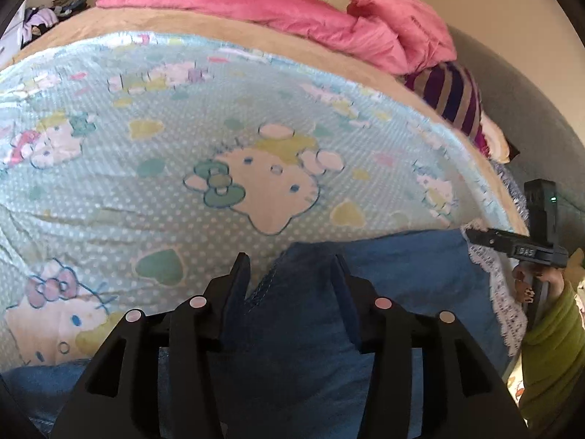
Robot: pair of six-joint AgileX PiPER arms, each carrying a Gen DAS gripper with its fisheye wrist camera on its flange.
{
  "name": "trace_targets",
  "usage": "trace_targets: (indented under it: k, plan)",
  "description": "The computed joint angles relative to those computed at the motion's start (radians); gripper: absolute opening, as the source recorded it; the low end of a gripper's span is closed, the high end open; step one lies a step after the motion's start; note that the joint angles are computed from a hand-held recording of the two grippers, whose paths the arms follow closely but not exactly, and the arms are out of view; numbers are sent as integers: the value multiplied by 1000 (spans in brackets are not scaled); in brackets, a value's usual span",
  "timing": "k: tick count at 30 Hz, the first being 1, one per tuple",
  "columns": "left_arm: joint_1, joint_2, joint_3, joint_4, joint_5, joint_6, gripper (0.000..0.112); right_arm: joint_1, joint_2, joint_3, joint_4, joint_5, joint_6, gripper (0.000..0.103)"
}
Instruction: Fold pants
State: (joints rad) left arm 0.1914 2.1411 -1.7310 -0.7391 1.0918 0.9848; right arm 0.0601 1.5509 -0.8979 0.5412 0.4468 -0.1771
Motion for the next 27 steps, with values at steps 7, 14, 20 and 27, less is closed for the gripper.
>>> trace_targets:
  k: [7, 14, 20, 27]
  plan:
    - [-34, -66, 103, 14, -83, 62, 7, 63, -104, 77, -42, -80, 21, 15]
    - [-64, -105, 96, 0, -150, 62, 5, 81, -90, 8, -295, -113, 225, 14]
    - [-86, -56, 106, 23, -220, 53, 6, 62, 57, -44, -309, -100, 221, 17]
    - [-15, -23, 47, -64, -105, 45, 17, 46, -31, 9, -398, -104, 390, 50]
